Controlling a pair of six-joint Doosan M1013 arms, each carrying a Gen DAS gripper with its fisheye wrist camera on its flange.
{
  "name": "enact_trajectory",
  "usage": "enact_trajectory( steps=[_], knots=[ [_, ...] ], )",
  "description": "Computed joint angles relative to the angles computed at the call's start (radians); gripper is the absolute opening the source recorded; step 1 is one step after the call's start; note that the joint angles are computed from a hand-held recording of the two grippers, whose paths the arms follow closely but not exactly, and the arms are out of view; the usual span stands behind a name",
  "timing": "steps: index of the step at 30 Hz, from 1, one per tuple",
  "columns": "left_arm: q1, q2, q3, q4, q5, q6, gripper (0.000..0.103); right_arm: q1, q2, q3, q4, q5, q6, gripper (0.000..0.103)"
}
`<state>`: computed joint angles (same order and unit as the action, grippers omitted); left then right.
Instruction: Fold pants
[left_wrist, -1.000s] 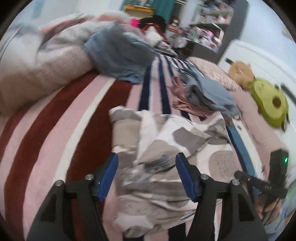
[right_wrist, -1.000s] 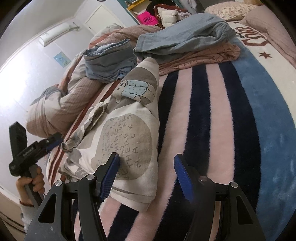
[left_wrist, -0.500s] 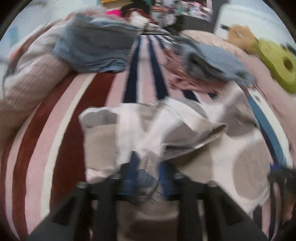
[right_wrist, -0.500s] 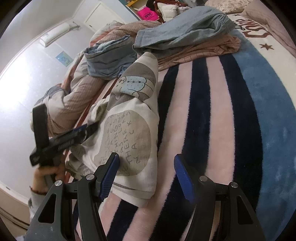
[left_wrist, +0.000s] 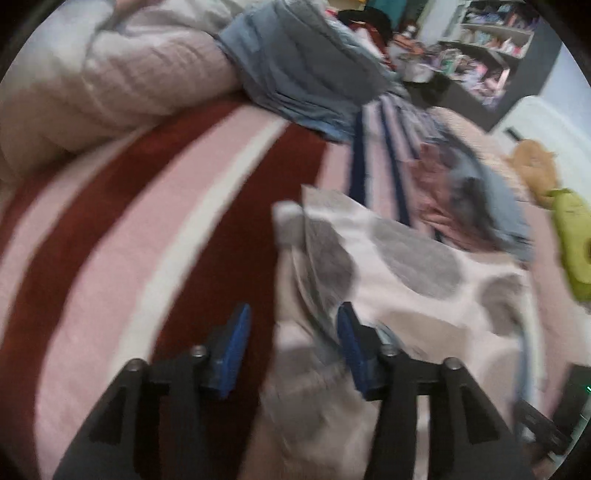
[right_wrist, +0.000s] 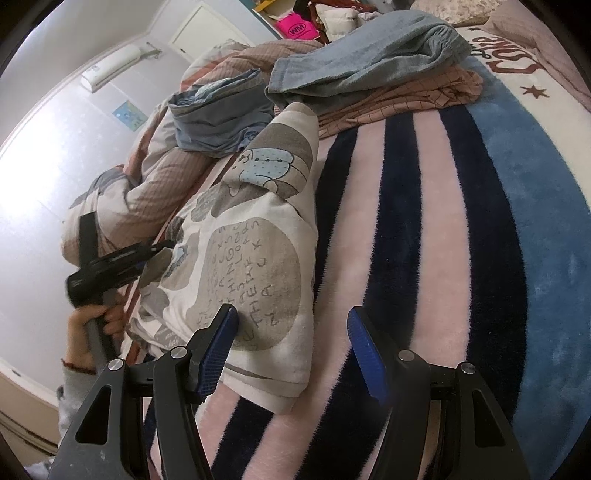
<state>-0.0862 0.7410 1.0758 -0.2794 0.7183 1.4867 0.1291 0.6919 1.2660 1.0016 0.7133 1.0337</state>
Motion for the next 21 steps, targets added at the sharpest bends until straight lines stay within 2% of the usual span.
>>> enact_trajectory(
  steps=[1, 4, 9, 10, 11, 13, 14, 21],
  knots=[
    [0.005, -0.009, 0.016, -0.05, 0.01, 0.061, 0.056, 0.001, 0.0, 0.0, -0.002, -0.003, 0.002, 0.058],
    [-0.002, -0.038, 0.067, -0.037, 0.025, 0.11, 0.056, 0.003, -0.003, 0.0, -0.003, -0.003, 0.004, 0.061],
    [0.012, -0.058, 0.12, -0.155, 0.012, 0.184, 0.055, 0.013, -0.004, -0.008, -0.013, 0.03, -0.016, 0.064],
    [0.014, -0.061, 0.13, -0.172, 0.002, 0.193, 0.044, 0.017, -0.004, -0.008, -0.024, 0.025, -0.013, 0.064],
    [0.012, -0.068, 0.146, -0.181, -0.017, 0.201, 0.029, 0.024, -0.006, -0.006, -0.047, 0.011, -0.003, 0.064],
    [0.007, -0.079, 0.164, -0.175, -0.055, 0.209, 0.017, 0.031, -0.006, -0.006, -0.065, -0.002, 0.011, 0.064],
    [0.006, -0.087, 0.176, -0.175, -0.072, 0.215, 0.005, 0.033, -0.005, -0.005, -0.067, -0.007, 0.015, 0.064],
    [0.015, -0.152, 0.247, -0.302, -0.098, 0.328, 0.003, 0.031, -0.006, -0.004, -0.072, -0.014, 0.015, 0.062]
  ],
)
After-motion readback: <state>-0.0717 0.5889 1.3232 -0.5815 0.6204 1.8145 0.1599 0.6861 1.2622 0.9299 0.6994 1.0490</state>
